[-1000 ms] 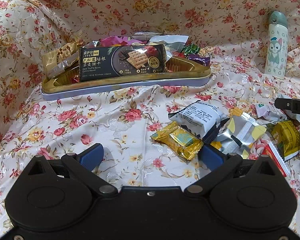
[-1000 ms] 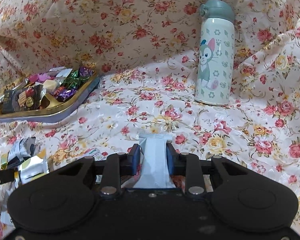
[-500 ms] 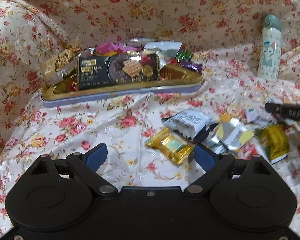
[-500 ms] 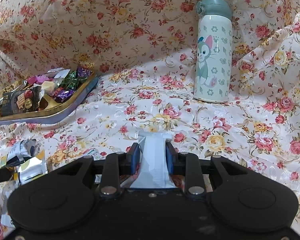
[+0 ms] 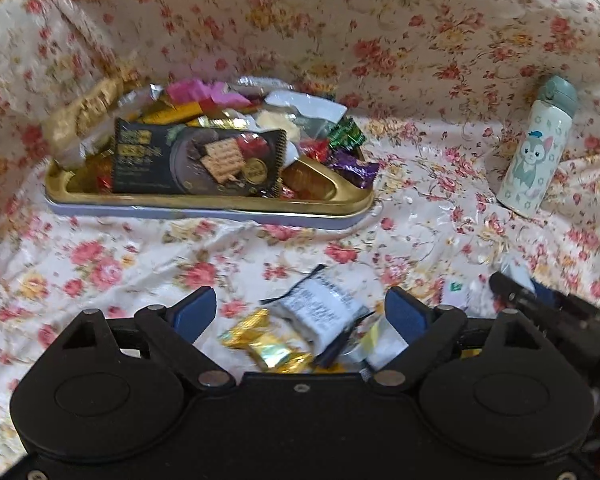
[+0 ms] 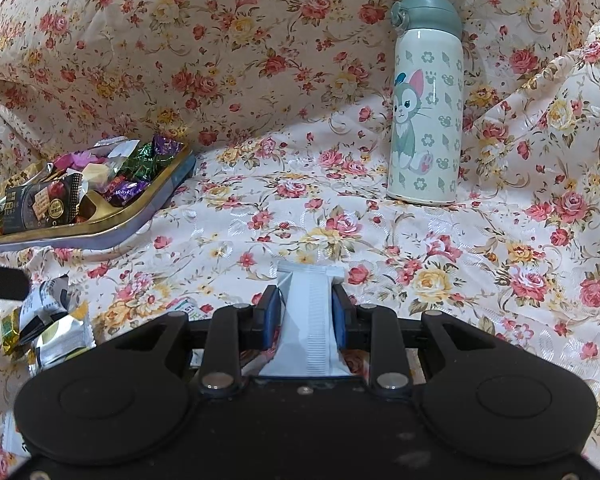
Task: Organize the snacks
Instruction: 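Grasp the white-and-black wrapped packet with the left tool while the right tool holds the white bar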
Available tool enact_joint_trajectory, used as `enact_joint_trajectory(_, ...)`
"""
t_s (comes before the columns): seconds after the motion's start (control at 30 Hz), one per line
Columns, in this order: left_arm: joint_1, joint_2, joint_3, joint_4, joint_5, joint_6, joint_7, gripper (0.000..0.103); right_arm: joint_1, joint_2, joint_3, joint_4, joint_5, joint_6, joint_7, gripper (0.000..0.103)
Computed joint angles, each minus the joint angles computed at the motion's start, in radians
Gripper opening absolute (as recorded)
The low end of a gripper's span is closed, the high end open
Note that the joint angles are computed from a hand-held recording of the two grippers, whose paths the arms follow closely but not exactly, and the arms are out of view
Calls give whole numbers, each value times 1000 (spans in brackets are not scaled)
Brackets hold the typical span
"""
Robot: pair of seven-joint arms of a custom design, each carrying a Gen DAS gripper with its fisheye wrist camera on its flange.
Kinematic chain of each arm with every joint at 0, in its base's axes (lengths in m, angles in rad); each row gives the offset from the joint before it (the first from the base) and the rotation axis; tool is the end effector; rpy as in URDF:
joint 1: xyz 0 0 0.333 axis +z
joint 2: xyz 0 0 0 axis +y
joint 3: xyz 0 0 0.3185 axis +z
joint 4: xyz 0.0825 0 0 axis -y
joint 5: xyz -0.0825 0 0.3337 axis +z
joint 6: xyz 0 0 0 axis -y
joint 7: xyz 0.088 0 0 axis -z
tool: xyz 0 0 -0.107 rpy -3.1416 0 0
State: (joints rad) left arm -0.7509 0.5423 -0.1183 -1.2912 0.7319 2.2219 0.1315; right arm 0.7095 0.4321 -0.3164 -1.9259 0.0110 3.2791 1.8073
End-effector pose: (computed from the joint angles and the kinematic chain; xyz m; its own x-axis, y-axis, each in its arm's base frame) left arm 0.4859 -0.5080 0.4990 0.1940 -0.9653 0.1750 -0.7333 -0.2612 -0.6277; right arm 0.5788 0.2710 0.4264 0.2700 -0.9604 -0.0689 -0.5791 -0.1048 -0.8085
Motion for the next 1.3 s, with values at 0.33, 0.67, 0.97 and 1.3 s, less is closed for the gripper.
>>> enact_joint_trajectory(0.33, 13, 124, -3, 198, -155, -84, 137, 82, -1, 0, 1, 0, 3, 0, -3, 28)
enact_joint_trajectory(0.67, 2, 144, 24, 222, -184, -100, 163, 63, -3, 0, 4, -1, 6, 2, -5, 28)
enact_joint_trajectory(0.97, -2, 132, 47, 203, -131, -138, 160, 62, -3, 0, 4, 0, 8, 2, -7, 28)
enact_joint_trajectory(1.3, 36, 52, 23, 65, -109, -70, 93, 63, -3, -1, 4, 0, 8, 1, -7, 28)
